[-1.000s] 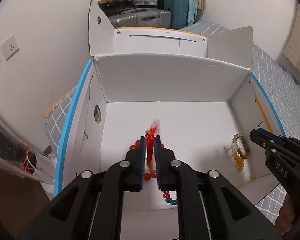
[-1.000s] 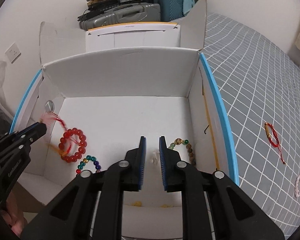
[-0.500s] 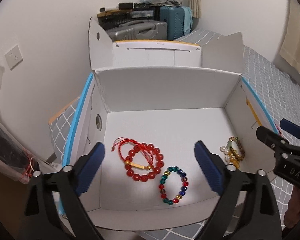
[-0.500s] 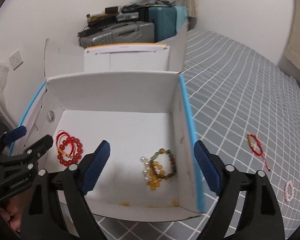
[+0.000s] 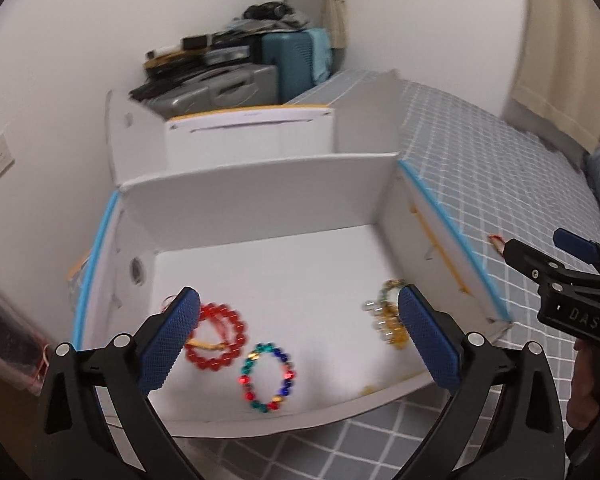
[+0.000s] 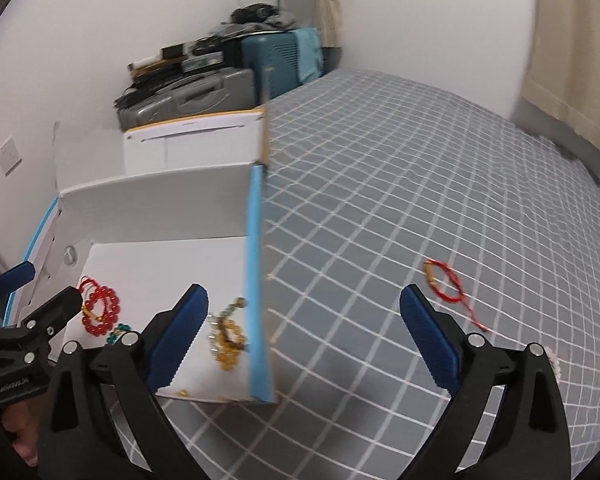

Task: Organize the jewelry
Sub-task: 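Move both tools back over the remaining bracelets on the bed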

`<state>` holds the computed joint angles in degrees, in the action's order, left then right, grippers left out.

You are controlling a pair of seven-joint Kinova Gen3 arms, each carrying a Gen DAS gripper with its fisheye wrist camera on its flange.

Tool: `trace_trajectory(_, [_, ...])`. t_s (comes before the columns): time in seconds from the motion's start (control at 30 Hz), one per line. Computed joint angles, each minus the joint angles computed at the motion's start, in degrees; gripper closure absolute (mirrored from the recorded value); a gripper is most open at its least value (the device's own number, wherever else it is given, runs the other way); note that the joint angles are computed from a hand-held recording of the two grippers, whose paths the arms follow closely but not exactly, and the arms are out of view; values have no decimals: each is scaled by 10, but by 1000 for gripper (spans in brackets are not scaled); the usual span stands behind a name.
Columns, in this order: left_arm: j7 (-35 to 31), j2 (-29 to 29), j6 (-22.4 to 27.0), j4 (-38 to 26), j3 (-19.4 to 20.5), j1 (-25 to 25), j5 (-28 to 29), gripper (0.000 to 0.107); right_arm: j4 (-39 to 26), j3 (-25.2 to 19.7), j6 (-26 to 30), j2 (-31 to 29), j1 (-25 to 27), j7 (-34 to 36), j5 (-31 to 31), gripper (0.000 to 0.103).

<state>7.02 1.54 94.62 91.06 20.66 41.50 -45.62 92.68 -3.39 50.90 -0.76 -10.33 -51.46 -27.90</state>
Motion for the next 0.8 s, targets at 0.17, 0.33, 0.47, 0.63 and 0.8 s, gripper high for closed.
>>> trace_trajectory(0.17, [-22, 39, -18, -44, -13, 9, -15, 10, -20, 19, 11, 16, 29, 0, 18, 10])
trace_trajectory(0.33, [-64, 86, -53, -95, -40, 26, -20, 10, -36, 36, 22, 35, 69, 22, -2, 10])
trace_trajectory(0.47, [-100, 126, -76, -139, -67, 40, -24, 10, -58, 44, 41, 62, 109, 45, -16, 10])
trace_trajectory(0.63, [-150, 176, -111, -200, -98, 47, -12, 10, -89, 43, 51, 94, 148, 52, -17, 10])
trace_trajectory(0.8, [-198, 218, -148, -254, -128, 47, 10, 10, -110, 40, 54, 120, 182, 56, -14, 10])
